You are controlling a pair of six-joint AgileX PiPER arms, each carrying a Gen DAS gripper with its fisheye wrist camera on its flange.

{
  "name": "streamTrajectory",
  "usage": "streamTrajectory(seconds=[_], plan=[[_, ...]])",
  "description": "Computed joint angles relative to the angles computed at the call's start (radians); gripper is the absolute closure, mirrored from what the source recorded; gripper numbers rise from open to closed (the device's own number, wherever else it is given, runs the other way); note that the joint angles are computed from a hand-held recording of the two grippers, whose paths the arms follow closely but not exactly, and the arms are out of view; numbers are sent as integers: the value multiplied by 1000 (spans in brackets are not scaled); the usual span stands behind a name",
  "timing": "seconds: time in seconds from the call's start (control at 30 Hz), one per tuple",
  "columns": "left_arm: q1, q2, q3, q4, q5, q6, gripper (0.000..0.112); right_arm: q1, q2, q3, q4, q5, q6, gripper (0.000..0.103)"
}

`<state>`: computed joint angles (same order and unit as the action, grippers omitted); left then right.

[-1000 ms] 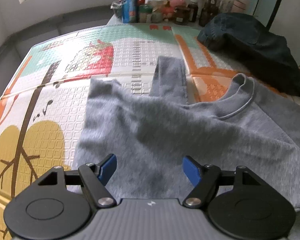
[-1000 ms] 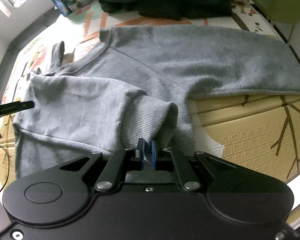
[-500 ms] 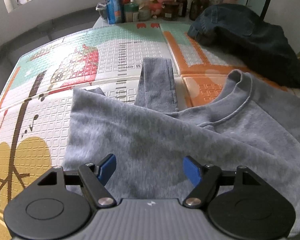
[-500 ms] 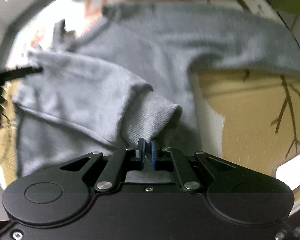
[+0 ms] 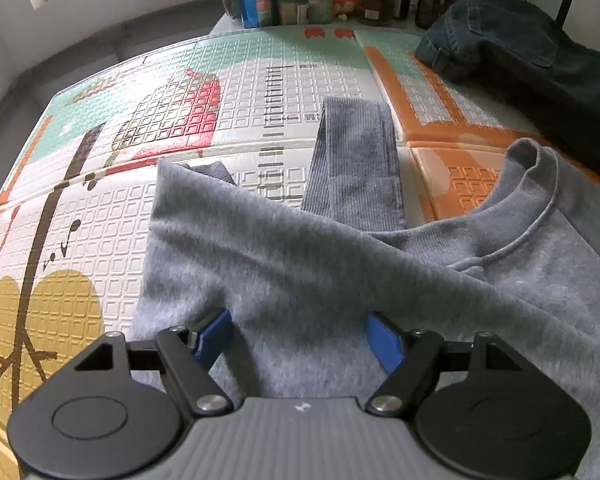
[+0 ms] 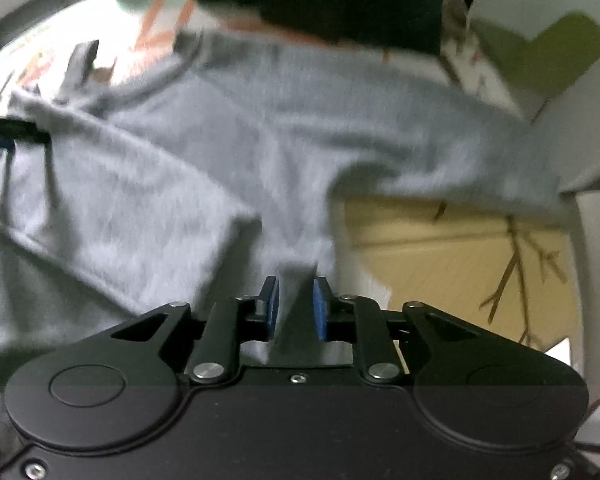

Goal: Fold clothes

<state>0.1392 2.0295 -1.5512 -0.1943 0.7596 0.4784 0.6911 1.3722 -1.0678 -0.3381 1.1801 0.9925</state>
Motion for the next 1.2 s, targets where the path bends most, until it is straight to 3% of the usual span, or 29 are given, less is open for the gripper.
streamTrajectory(seconds=[0.17, 0.43, 0.63, 1.2], plan=[[13, -61, 36, -111, 27, 96, 36, -21, 19, -102, -8, -39, -63, 86], [22, -152, 165, -194, 49, 241, 35, -35, 118, -158, 37, -189, -113, 89], [37, -150, 220, -137, 19, 210, 35, -47, 193, -100, 71, -269, -88, 89], [118, -128, 225, -84, -32, 198, 29, -59, 160, 112, 78, -365, -8, 96]])
